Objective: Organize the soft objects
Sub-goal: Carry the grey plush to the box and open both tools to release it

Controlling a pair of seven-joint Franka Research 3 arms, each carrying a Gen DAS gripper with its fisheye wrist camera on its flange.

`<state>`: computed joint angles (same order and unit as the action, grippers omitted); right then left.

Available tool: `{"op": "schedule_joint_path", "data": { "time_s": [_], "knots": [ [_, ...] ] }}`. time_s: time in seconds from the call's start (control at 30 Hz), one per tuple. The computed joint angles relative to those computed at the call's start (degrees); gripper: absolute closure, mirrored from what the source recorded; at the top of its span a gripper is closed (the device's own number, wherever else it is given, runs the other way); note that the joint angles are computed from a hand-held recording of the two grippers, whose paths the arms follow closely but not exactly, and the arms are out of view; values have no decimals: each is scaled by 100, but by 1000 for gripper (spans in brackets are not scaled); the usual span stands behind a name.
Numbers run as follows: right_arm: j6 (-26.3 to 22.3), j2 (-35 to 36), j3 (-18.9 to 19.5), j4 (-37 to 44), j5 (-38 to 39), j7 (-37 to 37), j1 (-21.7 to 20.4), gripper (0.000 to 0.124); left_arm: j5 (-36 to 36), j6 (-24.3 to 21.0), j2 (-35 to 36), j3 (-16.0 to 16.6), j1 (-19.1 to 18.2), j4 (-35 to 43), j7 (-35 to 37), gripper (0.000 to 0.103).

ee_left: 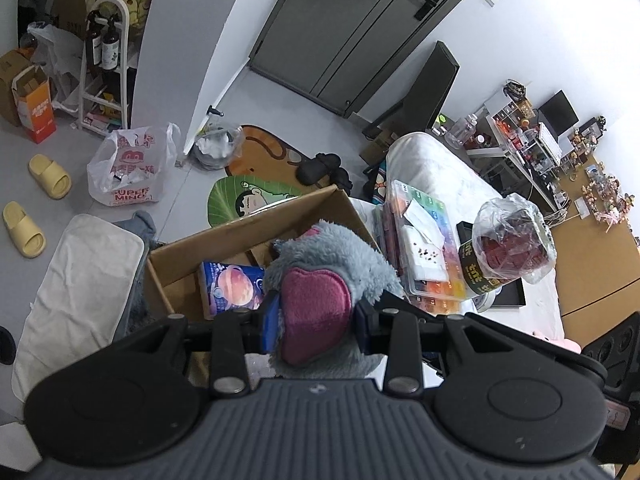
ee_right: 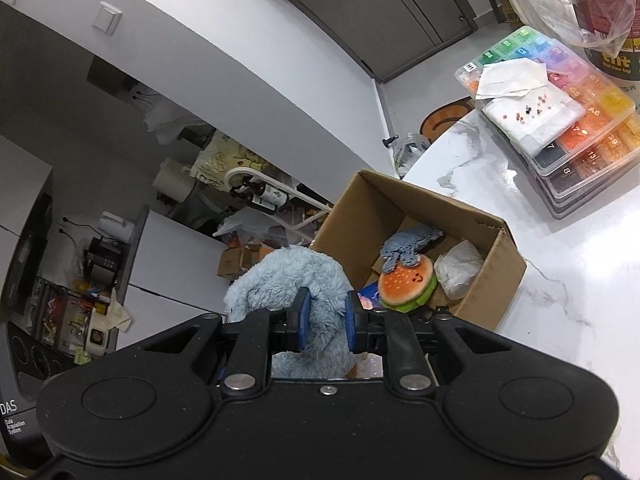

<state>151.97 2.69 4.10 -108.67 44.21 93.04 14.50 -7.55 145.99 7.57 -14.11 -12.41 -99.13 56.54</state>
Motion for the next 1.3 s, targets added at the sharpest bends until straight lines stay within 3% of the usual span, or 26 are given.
{"op": "schedule_joint_path", "data": {
  "time_s": [0.6,0.7,0.9,1.07,1.3],
  "knots": [
    [-219,549,78,383,-505,337,-16,100,292,-280,308,46,70,125,-208,64],
    [-244,538,70,373,-609,365,-14,98,301,-363,291,37,93,143,-114,58],
    [-134,375,48,252,-729,427,-13,84,893,-426,131,121,-29,116,-402,33],
    [-66,161,32,111,-819,355,2,81,1293,-530,-78,146,-76,54,-604,27],
    [147,-266,-12,-225,-1167,253,56,66,2005,-989,-338,131,-173,76,-768,21]
  ]
}}
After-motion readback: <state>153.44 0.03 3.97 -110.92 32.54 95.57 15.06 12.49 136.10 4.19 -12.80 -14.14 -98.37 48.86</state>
